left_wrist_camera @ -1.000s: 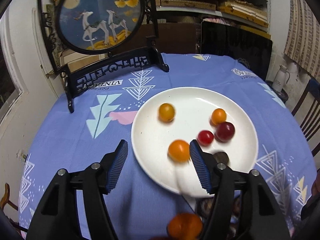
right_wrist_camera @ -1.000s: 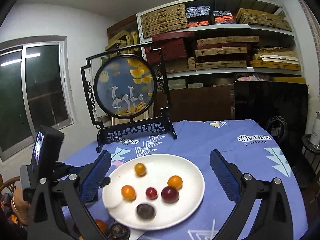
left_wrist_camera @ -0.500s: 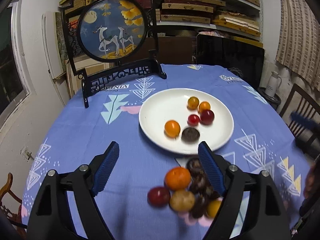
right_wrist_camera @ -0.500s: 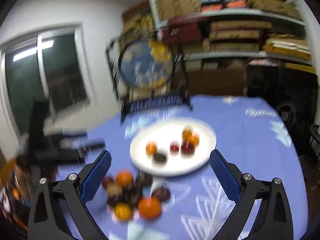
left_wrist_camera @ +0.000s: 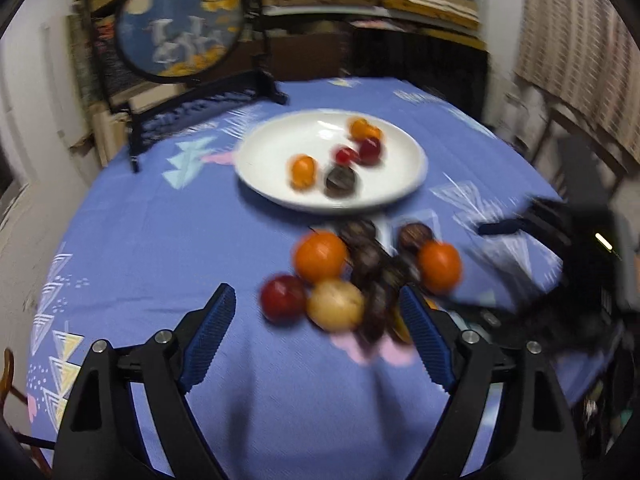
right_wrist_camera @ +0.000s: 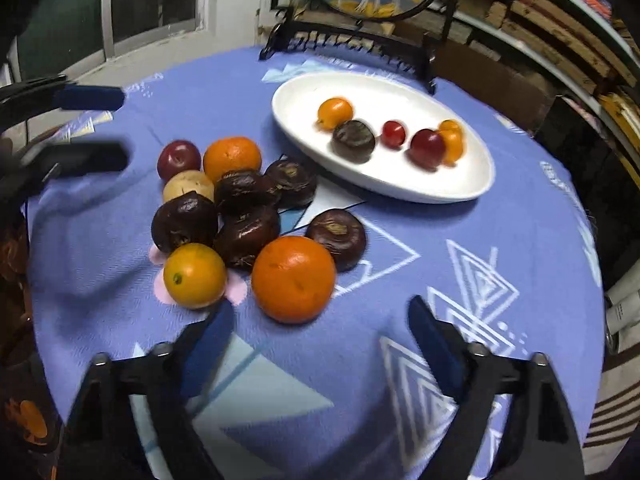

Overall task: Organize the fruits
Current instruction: 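Return both tools to the fruit pile and grasp an orange with the right tool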

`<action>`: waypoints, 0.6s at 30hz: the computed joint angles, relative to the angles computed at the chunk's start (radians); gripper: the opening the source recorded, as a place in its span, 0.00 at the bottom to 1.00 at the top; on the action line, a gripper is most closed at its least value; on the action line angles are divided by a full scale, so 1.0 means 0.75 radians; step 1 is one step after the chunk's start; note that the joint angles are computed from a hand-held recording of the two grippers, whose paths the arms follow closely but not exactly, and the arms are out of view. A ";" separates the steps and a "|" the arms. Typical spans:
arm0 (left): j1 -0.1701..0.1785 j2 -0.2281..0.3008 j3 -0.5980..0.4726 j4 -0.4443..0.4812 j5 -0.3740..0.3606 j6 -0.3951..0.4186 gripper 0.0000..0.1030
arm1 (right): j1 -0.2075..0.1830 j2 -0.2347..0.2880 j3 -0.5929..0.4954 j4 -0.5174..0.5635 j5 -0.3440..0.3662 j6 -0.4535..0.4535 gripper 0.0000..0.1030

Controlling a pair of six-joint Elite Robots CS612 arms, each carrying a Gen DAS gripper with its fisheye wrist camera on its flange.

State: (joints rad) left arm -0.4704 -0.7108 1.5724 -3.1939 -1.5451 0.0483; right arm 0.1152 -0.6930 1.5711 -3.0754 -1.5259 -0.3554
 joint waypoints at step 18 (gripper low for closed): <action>-0.084 0.041 -0.029 0.116 0.012 0.035 0.51 | -0.059 -0.046 0.091 -0.061 0.106 0.081 0.41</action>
